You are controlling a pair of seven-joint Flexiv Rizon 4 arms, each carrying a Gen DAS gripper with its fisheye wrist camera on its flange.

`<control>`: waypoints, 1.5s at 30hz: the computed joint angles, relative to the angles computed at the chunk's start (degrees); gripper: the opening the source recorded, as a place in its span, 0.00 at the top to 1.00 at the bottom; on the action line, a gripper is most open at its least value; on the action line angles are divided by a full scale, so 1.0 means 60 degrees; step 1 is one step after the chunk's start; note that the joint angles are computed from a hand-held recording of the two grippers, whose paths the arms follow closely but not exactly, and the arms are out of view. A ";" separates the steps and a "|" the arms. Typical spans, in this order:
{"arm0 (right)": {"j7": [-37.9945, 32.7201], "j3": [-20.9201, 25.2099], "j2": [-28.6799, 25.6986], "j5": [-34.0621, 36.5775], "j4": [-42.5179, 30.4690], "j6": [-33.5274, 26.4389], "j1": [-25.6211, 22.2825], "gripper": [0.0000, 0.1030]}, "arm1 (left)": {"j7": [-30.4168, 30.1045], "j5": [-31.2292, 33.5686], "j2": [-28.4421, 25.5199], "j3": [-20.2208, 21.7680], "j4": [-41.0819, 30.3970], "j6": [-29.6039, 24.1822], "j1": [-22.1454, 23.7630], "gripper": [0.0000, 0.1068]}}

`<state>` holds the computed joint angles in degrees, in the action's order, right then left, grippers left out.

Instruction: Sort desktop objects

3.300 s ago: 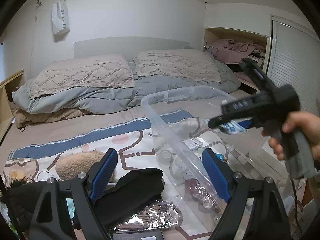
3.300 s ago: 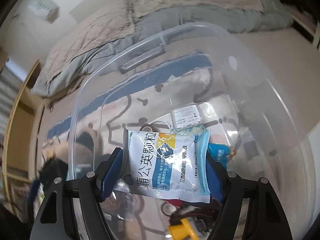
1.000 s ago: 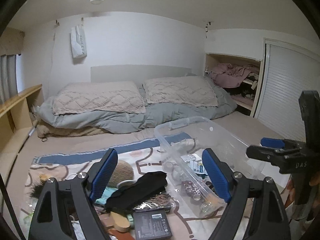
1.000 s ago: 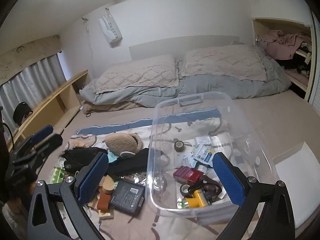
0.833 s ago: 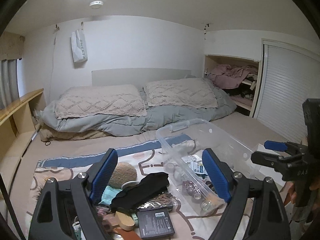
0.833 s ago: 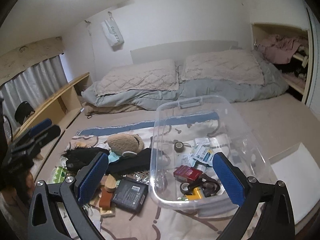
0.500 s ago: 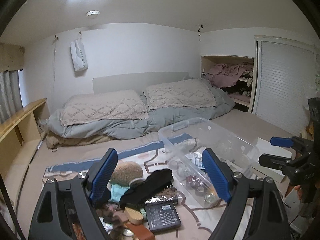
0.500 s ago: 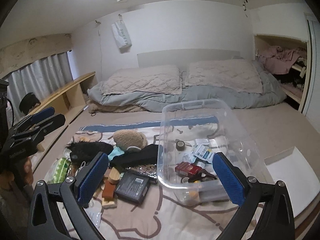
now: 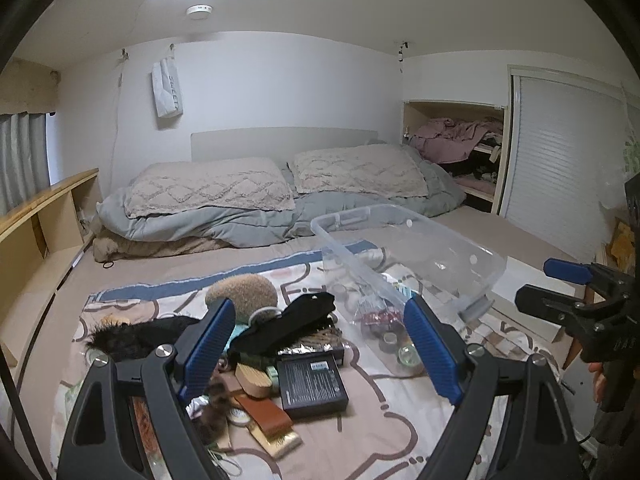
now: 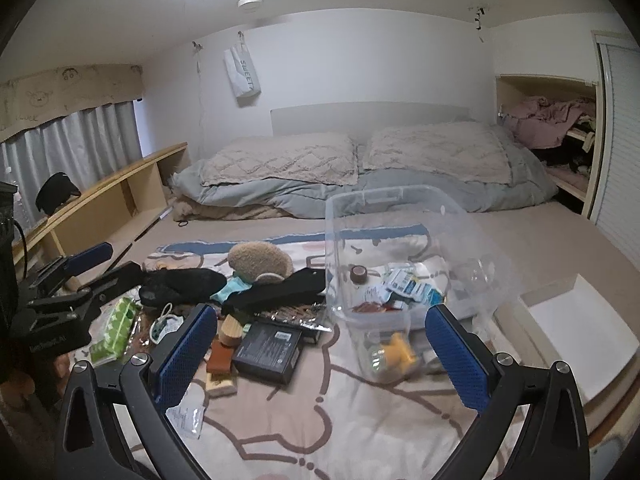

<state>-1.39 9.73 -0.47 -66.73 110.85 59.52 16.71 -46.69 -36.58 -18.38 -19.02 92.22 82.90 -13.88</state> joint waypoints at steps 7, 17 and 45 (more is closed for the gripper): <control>0.0678 0.0143 0.0068 -0.0273 0.0256 -0.0408 0.0129 0.00 | 0.0841 -0.1079 0.0320 -0.0464 0.0780 0.0069 0.0193 0.19; 0.0753 0.0447 0.0215 -0.0125 0.0383 -0.2296 0.0579 0.00 | 0.1604 -0.1863 0.0378 -0.0293 0.0904 -0.0074 -0.0127 0.19; 0.1055 0.0588 0.0130 -0.0340 0.0248 -0.3919 0.0996 0.00 | 0.0791 -0.0523 0.0261 0.0201 0.0674 -0.0745 -0.0361 0.04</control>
<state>4.94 13.26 0.31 -68.77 112.33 36.00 22.69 -41.95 -39.71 -16.82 -17.81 96.26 78.44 -16.05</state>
